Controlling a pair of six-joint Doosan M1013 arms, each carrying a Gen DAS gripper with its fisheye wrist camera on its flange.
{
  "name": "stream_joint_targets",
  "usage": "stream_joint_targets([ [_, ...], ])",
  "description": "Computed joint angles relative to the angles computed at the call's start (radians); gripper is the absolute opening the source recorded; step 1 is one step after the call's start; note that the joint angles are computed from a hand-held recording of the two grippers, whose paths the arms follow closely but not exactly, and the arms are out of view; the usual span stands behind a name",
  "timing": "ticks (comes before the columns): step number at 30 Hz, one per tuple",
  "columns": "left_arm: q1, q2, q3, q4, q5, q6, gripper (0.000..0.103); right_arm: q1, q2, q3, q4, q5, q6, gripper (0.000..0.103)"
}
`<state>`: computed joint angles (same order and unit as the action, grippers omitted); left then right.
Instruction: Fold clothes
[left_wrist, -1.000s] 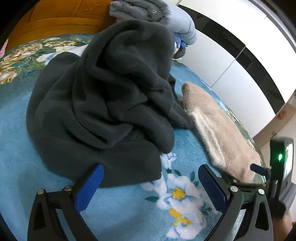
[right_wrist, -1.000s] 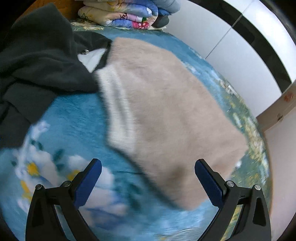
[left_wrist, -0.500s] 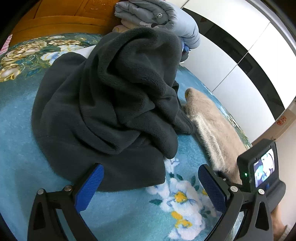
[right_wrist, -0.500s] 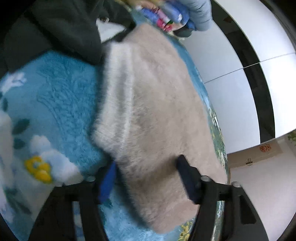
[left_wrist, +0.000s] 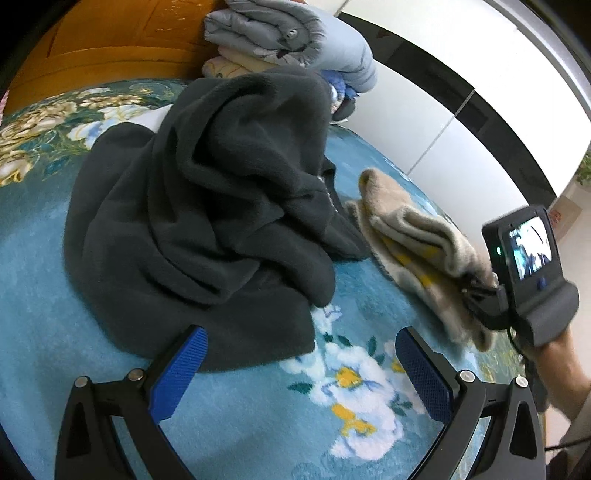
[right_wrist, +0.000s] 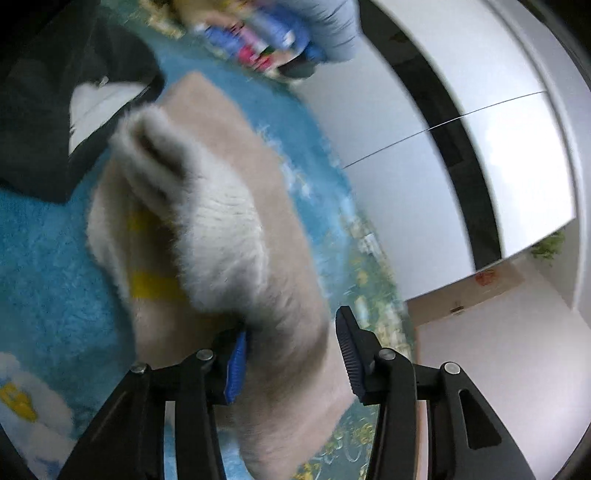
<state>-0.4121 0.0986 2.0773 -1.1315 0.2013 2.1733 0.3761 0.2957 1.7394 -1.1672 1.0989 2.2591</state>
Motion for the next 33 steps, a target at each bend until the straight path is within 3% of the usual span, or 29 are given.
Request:
stream_joint_targets([
  [1, 0.000, 0.003, -0.005, 0.027, 0.011, -0.021, 0.103, -0.001, -0.004, -0.005, 0.019, 0.002, -0.001, 0.028],
  [5, 0.006, 0.009, -0.029, 0.148, 0.084, -0.134, 0.103, 0.006, -0.069, 0.005, 0.085, -0.001, 0.023, 0.019],
  [8, 0.043, -0.004, -0.022, 0.016, 0.181, -0.023, 0.103, 0.029, -0.123, 0.009, 0.072, -0.019, 0.089, 0.017],
  [12, 0.075, -0.034, -0.007, -0.042, 0.263, 0.001, 0.103, 0.068, -0.198, 0.026, 0.039, -0.054, 0.145, 0.017],
  [18, 0.084, -0.084, -0.016, 0.074, 0.373, -0.159, 0.103, 0.173, -0.319, 0.076, 0.025, -0.055, 0.147, 0.017],
  [25, 0.109, -0.190, 0.050, -0.063, 0.434, -0.203, 0.103, 0.294, -0.420, 0.117, 0.017, -0.019, 0.128, 0.017],
  [28, 0.125, -0.225, 0.066, -0.080, 0.511, -0.276, 0.103, 0.354, -0.454, 0.124, 0.015, 0.007, 0.121, 0.016],
  [33, 0.149, -0.271, 0.135, -0.234, 0.610, -0.331, 0.103, 0.457, -0.492, 0.123, 0.006, 0.055, 0.116, 0.017],
])
